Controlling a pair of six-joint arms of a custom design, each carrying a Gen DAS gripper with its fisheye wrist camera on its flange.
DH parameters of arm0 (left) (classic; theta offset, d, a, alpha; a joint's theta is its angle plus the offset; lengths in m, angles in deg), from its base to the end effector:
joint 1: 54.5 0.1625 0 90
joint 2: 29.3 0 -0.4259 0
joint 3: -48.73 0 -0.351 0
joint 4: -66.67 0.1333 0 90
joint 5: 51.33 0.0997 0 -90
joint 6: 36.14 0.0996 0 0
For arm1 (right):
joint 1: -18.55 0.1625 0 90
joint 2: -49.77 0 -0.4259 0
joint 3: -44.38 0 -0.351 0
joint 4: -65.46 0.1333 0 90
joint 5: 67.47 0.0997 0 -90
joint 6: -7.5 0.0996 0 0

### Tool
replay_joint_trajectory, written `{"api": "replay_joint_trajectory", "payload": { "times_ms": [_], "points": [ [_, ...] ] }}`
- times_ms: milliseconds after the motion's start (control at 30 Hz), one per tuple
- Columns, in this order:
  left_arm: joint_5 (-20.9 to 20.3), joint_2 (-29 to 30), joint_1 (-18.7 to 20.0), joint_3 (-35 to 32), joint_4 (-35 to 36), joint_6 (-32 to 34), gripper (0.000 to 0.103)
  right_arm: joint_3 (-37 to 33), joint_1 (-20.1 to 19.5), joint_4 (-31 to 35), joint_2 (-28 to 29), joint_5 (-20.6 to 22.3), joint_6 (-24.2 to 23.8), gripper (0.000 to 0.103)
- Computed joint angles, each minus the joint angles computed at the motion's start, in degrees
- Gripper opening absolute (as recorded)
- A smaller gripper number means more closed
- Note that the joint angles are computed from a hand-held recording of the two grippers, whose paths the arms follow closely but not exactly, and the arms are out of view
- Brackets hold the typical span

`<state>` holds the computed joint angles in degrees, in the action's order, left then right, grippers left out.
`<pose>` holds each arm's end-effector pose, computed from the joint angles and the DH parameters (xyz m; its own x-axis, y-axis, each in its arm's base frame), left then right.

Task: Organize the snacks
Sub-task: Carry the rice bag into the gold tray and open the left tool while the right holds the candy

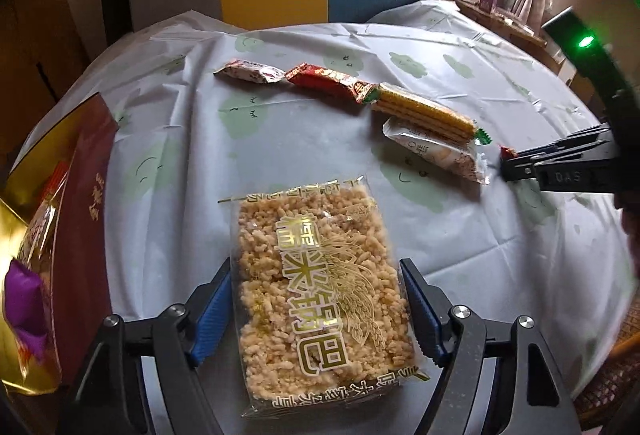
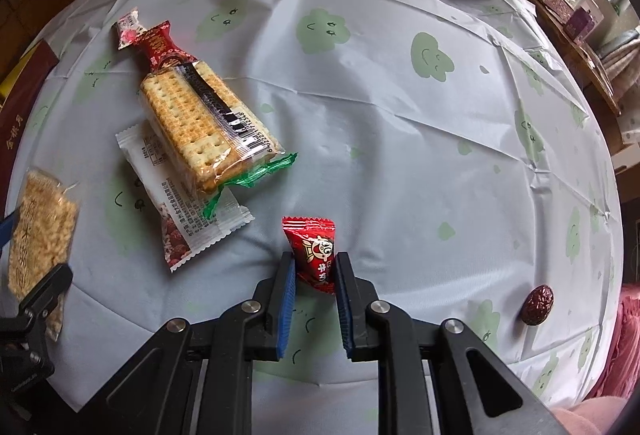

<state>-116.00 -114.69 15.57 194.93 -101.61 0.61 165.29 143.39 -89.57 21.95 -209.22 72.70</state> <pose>0.0537 -0.3679 0.2247 -0.5214 0.6867 -0.5066 0.7951 0.6064 0.0036 0.2833 -0.3106 -0.0905 -0.5823 0.3820 0.7177 0.0582 0.9001 -0.4318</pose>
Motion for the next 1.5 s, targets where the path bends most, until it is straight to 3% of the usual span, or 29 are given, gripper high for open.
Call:
{"api": "replay_joint_trajectory", "payload": {
  "times_ms": [133,267,400,600,700,967,1100,1300,1433,1500],
  "points": [
    [-1.9,-3.7,0.7,-0.9,3.7,0.2,0.077,0.2,0.3,0.4,0.3,-0.6,-0.2,0.019],
    [-4.8,-8.5,1.4,-2.8,8.8,-0.3,0.077,-2.4,1.3,6.5,1.6,-2.2,0.8,0.019],
    [-7.9,-11.6,3.0,-6.9,13.6,-1.1,0.077,-2.8,1.7,7.6,1.9,-2.5,1.4,0.019],
    [-9.0,-12.1,7.2,-13.9,16.6,-3.6,0.077,-4.4,2.5,10.8,2.4,-2.7,2.9,0.019],
    [-9.6,-10.9,10.0,-18.4,17.0,-4.9,0.077,-4.7,2.8,11.5,2.4,-2.6,3.4,0.019],
    [-5.9,-3.4,15.6,-30.6,16.6,-10.1,0.077,-5.6,3.3,14.0,2.4,-2.7,4.0,0.019],
    [-4.8,0.4,15.9,-35.1,17.2,-10.0,0.077,-6.2,3.4,15.3,2.6,-2.9,4.2,0.019],
    [-1.6,6.2,14.7,-38.7,15.5,-4.7,0.078,-6.3,3.5,15.3,2.5,-2.7,4.2,0.019],
    [3.9,11.7,14.3,-41.4,15.1,-3.1,0.078,-6.3,3.5,15.3,2.5,-2.8,4.3,0.019],
    [2.8,12.8,14.8,-42.3,15.0,-4.0,0.078,-6.2,3.5,15.3,2.5,-2.7,4.2,0.019]
  ]
}}
